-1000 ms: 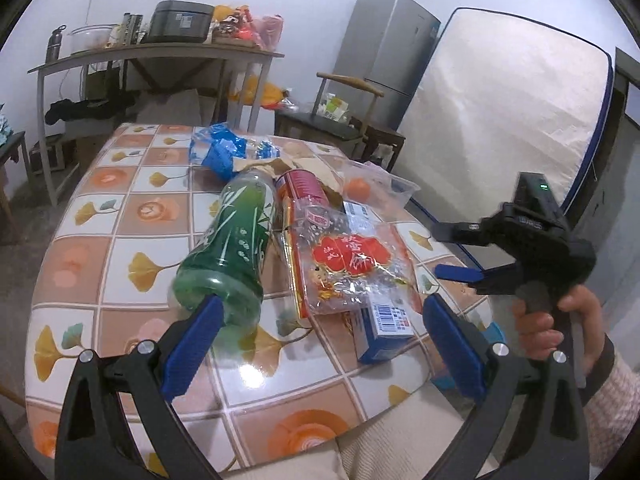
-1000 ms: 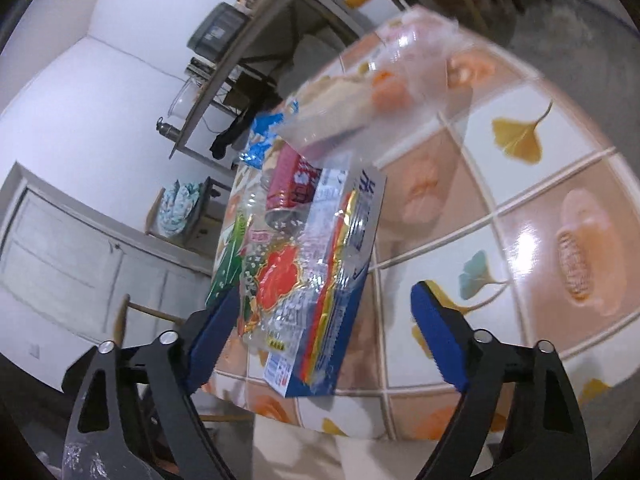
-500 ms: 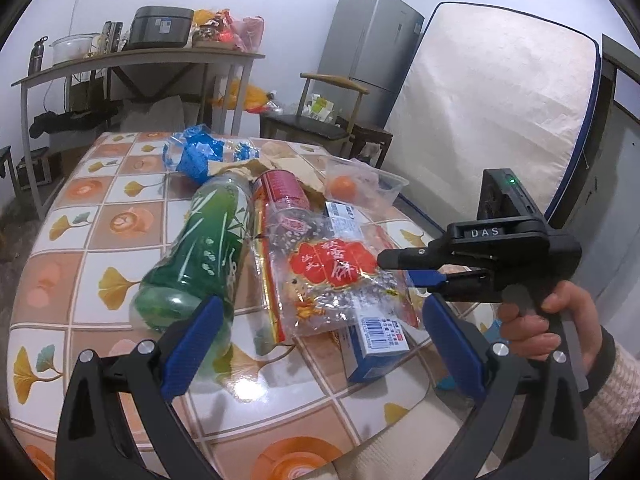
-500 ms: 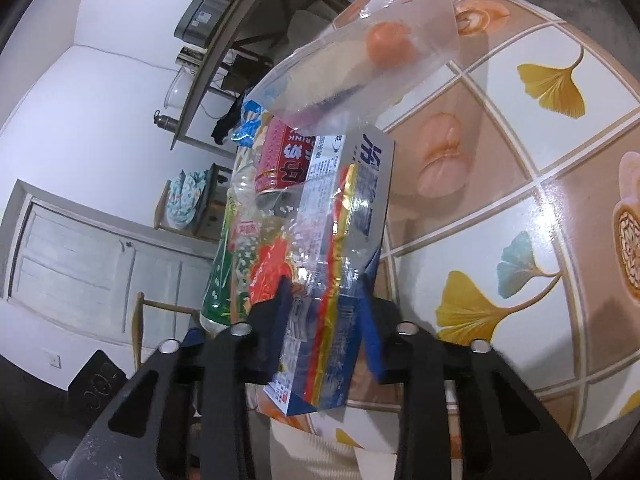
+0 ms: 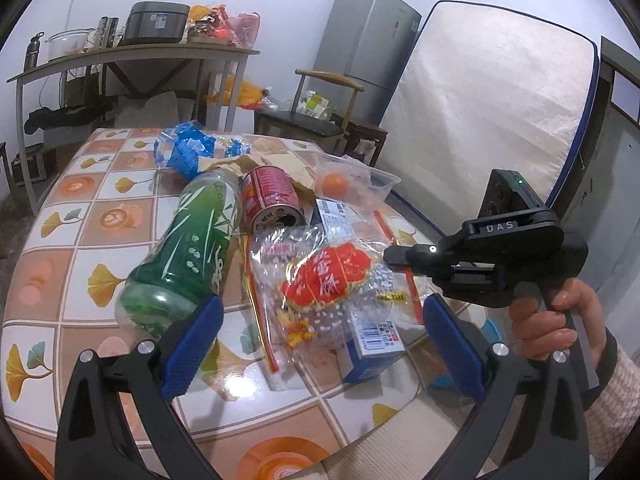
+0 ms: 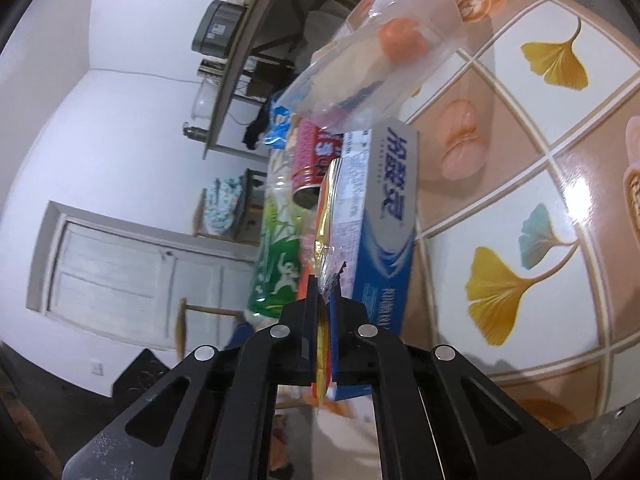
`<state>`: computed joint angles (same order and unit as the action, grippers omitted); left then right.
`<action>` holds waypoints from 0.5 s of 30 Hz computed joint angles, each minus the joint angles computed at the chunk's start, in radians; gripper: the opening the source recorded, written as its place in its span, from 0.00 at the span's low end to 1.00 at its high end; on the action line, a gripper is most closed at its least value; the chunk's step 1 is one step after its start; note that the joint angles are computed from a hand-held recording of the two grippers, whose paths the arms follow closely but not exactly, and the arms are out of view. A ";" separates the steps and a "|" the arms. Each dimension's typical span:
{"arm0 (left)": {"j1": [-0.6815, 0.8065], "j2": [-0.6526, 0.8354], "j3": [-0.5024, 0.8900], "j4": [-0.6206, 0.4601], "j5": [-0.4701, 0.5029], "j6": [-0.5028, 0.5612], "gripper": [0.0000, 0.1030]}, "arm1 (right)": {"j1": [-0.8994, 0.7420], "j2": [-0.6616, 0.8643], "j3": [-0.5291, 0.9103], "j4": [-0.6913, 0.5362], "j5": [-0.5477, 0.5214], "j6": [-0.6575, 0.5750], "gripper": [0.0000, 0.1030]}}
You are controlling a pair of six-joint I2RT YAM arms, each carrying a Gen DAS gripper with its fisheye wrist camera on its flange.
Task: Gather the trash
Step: 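Grasp the clear snack wrapper with the right tool, then grasp the blue plastic bag with the left tool while the right tool holds the wrapper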
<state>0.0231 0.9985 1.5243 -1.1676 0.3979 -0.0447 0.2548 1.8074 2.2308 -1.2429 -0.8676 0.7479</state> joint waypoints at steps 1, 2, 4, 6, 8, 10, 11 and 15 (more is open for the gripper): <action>0.001 0.000 0.002 0.001 0.005 -0.001 0.95 | -0.003 -0.008 -0.014 0.013 -0.014 0.008 0.03; -0.001 -0.003 0.001 0.002 0.006 -0.004 0.95 | -0.004 -0.019 -0.035 0.043 -0.033 0.031 0.03; 0.002 -0.006 0.001 0.005 0.019 -0.007 0.95 | -0.012 -0.041 -0.074 0.089 -0.065 0.061 0.03; 0.011 -0.008 0.003 0.008 0.035 -0.008 0.95 | -0.019 -0.054 -0.099 0.125 -0.085 0.084 0.03; 0.030 -0.011 0.011 0.009 0.066 -0.008 0.95 | -0.026 -0.069 -0.131 0.172 -0.105 0.116 0.02; 0.042 -0.003 0.036 -0.001 0.085 -0.007 0.95 | -0.029 -0.070 -0.136 0.205 -0.112 0.143 0.02; 0.044 -0.001 0.048 -0.009 0.089 -0.006 0.95 | -0.034 -0.074 -0.141 0.220 -0.119 0.153 0.02; 0.074 0.043 0.160 -0.046 0.112 0.035 0.95 | -0.057 -0.109 -0.179 0.272 -0.126 0.179 0.02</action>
<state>0.0973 1.0413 1.6846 -1.2133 0.5102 -0.0102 0.1978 1.6986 2.0519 -0.9711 -0.9933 0.9271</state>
